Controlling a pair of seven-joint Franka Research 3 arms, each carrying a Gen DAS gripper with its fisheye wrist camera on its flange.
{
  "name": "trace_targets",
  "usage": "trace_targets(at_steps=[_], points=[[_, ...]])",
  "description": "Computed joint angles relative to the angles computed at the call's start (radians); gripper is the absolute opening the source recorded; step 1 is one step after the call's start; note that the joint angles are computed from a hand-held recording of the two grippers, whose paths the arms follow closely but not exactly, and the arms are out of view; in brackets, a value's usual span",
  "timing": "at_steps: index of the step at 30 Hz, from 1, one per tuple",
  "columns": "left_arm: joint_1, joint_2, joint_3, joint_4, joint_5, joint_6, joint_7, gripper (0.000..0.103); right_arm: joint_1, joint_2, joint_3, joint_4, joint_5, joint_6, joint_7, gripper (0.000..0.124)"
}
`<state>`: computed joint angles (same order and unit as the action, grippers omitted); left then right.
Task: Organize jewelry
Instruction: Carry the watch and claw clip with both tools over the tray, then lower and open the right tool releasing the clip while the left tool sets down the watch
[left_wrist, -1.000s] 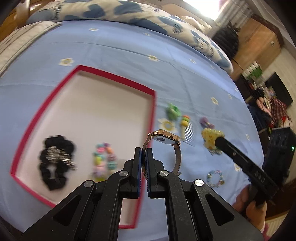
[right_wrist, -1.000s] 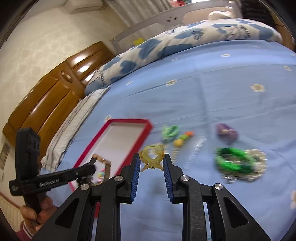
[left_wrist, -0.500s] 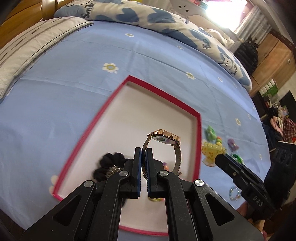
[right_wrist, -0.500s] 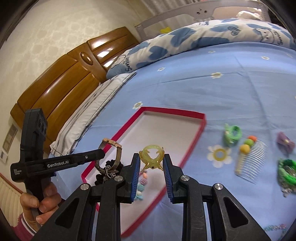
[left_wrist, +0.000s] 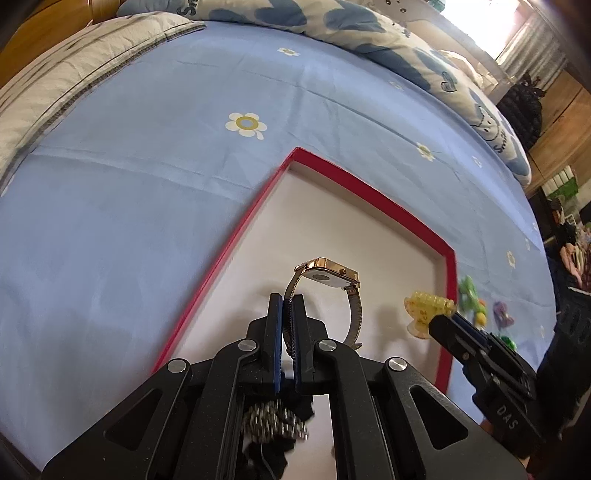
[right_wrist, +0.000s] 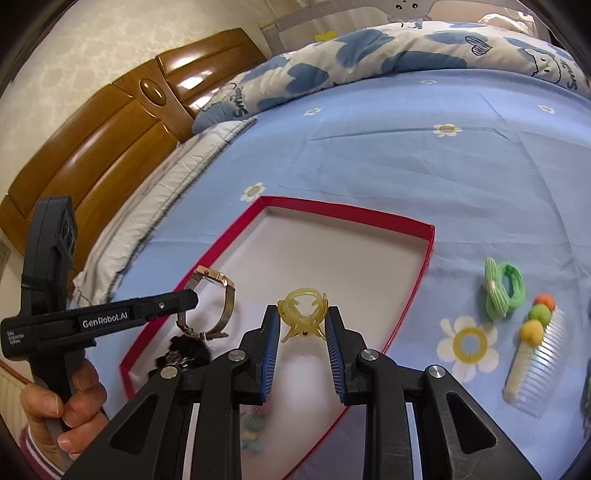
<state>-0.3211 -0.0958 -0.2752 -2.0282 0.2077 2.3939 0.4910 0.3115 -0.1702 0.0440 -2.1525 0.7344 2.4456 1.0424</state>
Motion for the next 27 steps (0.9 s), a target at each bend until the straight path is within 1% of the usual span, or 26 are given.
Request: trace_targets(at_steps=[7, 13, 16, 19, 23, 25, 27], points=[[0.006, 0.045, 0.007, 0.026, -0.006, -0.023, 0.008, 0.003, -0.003, 0.051, 0.017, 0.038, -0.089, -0.006, 0.043, 0.025], [0.007, 0.044, 0.008, 0.017, -0.015, -0.029, 0.016, 0.003, -0.002, 0.063, 0.017, 0.045, -0.087, -0.006, 0.032, 0.027], [0.005, 0.050, 0.006, 0.030, -0.003, -0.052, 0.023, 0.003, -0.003, 0.070, 0.015, 0.055, -0.074, -0.028, 0.023, 0.029], [0.003, 0.053, 0.004, 0.038, 0.004, -0.060, 0.030, 0.003, -0.005, 0.072, 0.016, 0.056, -0.074, -0.030, 0.024, 0.029], [0.001, 0.056, 0.004, 0.050, 0.011, -0.072, 0.030, 0.007, -0.007, 0.075, 0.016, 0.060, -0.069, -0.038, 0.025, 0.031], [0.000, 0.056, 0.003, 0.054, 0.016, -0.074, 0.025, 0.010, -0.009, 0.075, 0.015, 0.062, -0.069, -0.041, 0.027, 0.036], [0.000, 0.052, 0.002, 0.052, 0.022, -0.074, 0.019, 0.012, -0.010, 0.074, 0.015, 0.063, -0.068, -0.042, 0.024, 0.037]])
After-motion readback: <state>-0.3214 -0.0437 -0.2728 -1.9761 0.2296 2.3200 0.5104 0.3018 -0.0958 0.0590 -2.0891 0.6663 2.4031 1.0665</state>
